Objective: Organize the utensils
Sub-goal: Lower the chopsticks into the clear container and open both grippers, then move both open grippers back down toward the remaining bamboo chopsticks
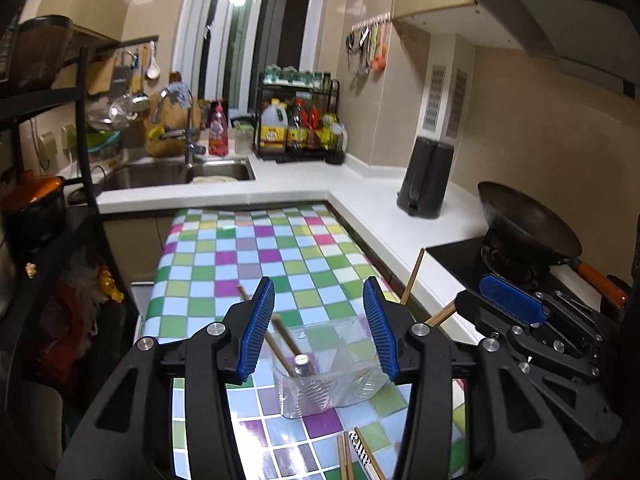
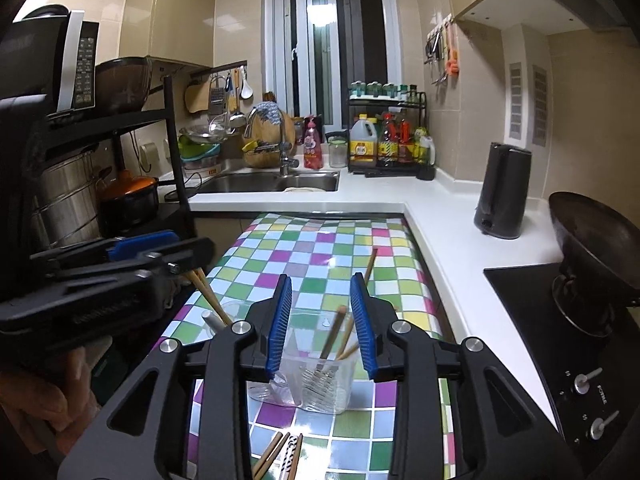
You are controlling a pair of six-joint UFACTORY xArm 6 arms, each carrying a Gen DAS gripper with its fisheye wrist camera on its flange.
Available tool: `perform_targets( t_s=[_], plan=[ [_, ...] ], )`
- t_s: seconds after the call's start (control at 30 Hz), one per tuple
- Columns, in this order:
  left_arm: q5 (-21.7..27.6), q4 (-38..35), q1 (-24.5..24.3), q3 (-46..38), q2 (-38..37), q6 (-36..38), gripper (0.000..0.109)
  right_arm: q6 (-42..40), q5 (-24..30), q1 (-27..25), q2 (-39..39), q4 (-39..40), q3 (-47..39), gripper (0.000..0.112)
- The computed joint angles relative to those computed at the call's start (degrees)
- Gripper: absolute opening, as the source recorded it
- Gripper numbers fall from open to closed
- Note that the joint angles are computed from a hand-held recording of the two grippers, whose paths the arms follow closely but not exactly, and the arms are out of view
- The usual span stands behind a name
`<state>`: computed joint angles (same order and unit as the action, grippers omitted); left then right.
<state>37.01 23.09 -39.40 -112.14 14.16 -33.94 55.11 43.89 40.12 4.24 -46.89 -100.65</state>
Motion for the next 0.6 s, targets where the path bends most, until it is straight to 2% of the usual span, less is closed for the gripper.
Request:
perform_targets(
  t_s=[0.1, 0.3, 0.43, 0.6],
  plan=[
    [-3.5, 5.8, -0.7, 9.0, -6.8, -6.0, 0.046, 5.8, 1.0, 2.1, -4.1, -5.4, 4.2, 0.032],
    [-6.9, 13.9, -2.1, 25.5, -18.4, -15.8, 0.046, 17.9, 4.5, 8.4, -11.8, -15.5, 13.5, 0.032],
    [-7.0, 16.8, -3.8, 34.4, -23.8, -18.9, 0.044, 22.0, 7.4, 12.4, -15.2, -17.8, 18.7, 0.032],
    [-7.4, 19.7, -5.4, 43.3, -28.3, -24.6, 0.037, 28.3, 11.3, 16.0, -19.5, -19.0, 26.4, 0.032]
  ],
)
